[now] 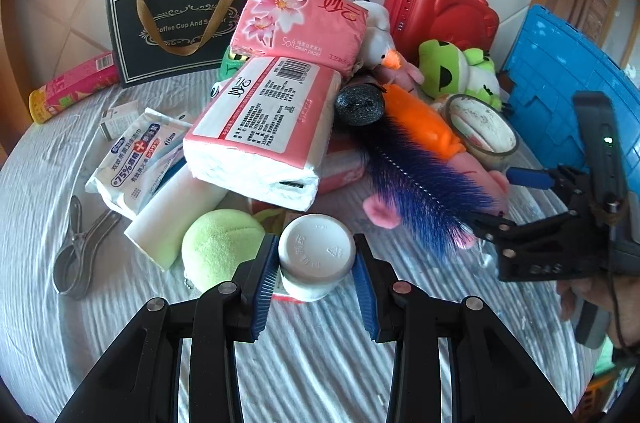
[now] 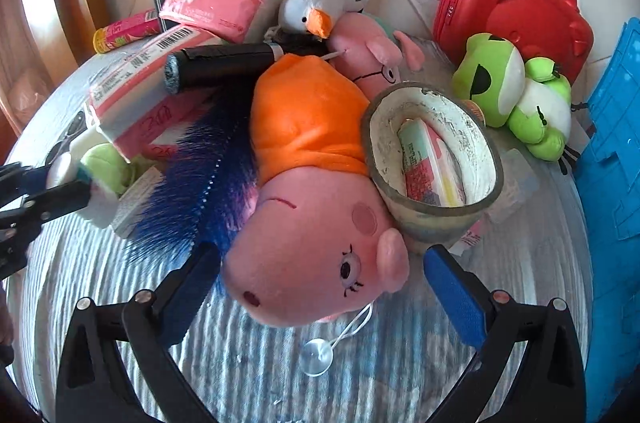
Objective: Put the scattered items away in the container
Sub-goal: 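Grasp the white lidded jar with the left gripper while the right gripper grasps the pink pig plush, then lift and carry the jar and pig plush over the blue crate with both grippers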
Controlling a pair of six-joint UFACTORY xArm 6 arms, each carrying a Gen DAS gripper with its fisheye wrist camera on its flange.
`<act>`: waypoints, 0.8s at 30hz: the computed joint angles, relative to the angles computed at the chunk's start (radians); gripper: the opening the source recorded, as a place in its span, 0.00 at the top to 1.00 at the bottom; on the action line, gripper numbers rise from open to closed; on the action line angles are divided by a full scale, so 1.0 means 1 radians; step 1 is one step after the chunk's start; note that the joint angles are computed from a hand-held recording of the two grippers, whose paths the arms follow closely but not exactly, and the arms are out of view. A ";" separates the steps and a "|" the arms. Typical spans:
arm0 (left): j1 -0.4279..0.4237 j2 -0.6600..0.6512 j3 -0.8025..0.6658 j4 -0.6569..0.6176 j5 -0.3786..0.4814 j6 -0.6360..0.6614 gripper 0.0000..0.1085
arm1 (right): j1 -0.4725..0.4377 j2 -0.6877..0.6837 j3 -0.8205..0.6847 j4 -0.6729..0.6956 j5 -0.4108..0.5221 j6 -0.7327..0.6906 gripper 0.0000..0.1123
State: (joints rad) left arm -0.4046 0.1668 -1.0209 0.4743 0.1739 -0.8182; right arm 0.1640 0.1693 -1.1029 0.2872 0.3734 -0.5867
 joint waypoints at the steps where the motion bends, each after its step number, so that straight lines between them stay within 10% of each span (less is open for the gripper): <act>1: -0.001 -0.010 0.009 0.005 0.000 -0.006 0.68 | 0.000 0.021 -0.015 -0.026 0.004 0.019 0.08; 5: 0.003 -0.043 0.040 0.035 -0.004 -0.046 0.68 | -0.004 0.093 -0.080 -0.059 0.032 0.057 0.09; 10: 0.002 -0.069 0.061 0.072 -0.001 -0.094 0.68 | -0.003 0.063 -0.064 -0.021 0.055 0.016 0.34; 24: -0.040 -0.180 0.108 0.067 0.057 -0.106 0.68 | -0.076 -0.176 0.114 0.081 0.216 -0.089 0.37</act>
State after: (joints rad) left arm -0.4446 -0.0132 -0.9129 0.5412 0.2305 -0.9247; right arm 0.0878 -0.0067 -0.9888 0.3680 0.5898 -0.6762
